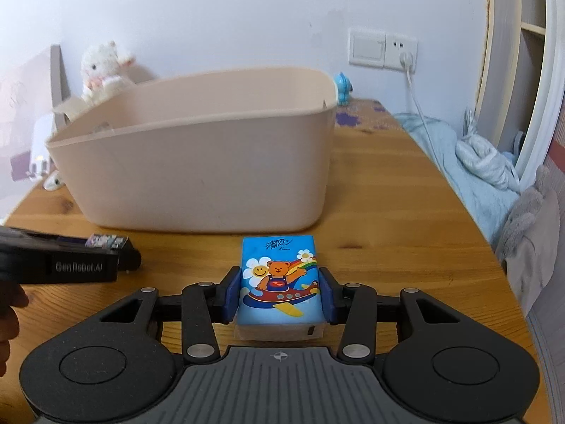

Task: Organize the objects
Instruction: 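Grasp the Hello Kitty box with left tool while right tool grasps the blue cartoon tissue pack, then lift both items over the basket and open both tools to release them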

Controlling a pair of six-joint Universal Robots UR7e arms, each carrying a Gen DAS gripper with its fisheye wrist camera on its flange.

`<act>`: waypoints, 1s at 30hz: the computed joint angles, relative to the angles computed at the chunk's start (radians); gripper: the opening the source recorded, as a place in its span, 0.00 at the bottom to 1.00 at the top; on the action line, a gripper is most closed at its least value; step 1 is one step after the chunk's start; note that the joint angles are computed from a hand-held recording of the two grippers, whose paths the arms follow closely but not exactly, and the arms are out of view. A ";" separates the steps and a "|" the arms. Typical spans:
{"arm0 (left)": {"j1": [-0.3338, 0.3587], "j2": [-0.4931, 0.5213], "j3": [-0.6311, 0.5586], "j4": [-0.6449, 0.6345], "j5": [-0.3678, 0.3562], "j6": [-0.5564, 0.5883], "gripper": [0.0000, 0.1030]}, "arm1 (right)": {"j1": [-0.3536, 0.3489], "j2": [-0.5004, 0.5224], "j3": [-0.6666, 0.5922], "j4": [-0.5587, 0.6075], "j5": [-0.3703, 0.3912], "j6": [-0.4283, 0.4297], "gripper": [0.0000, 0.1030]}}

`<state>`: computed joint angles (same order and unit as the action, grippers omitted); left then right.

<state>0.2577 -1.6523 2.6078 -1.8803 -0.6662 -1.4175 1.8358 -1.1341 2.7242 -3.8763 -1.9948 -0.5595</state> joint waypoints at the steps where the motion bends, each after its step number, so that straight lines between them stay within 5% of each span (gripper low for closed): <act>1: -0.019 -0.018 -0.002 0.042 -0.001 -0.021 0.50 | 0.011 -0.019 0.003 0.011 0.002 0.006 0.41; 15: -0.187 -0.199 -0.099 0.504 0.055 -0.195 0.50 | 0.139 -0.150 -0.021 0.050 0.014 0.039 0.41; 23: -0.156 -0.173 -0.160 0.541 0.168 -0.167 0.50 | 0.210 -0.133 -0.109 0.046 -0.005 0.015 0.41; 30: -0.058 -0.125 -0.183 0.394 0.258 -0.018 0.50 | 0.216 -0.078 -0.187 0.015 0.024 0.003 0.41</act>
<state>0.1997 -1.7774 2.4250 -1.4863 -0.4083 -1.4355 2.0522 -1.2121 2.5374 -3.8610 -1.9713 -0.5569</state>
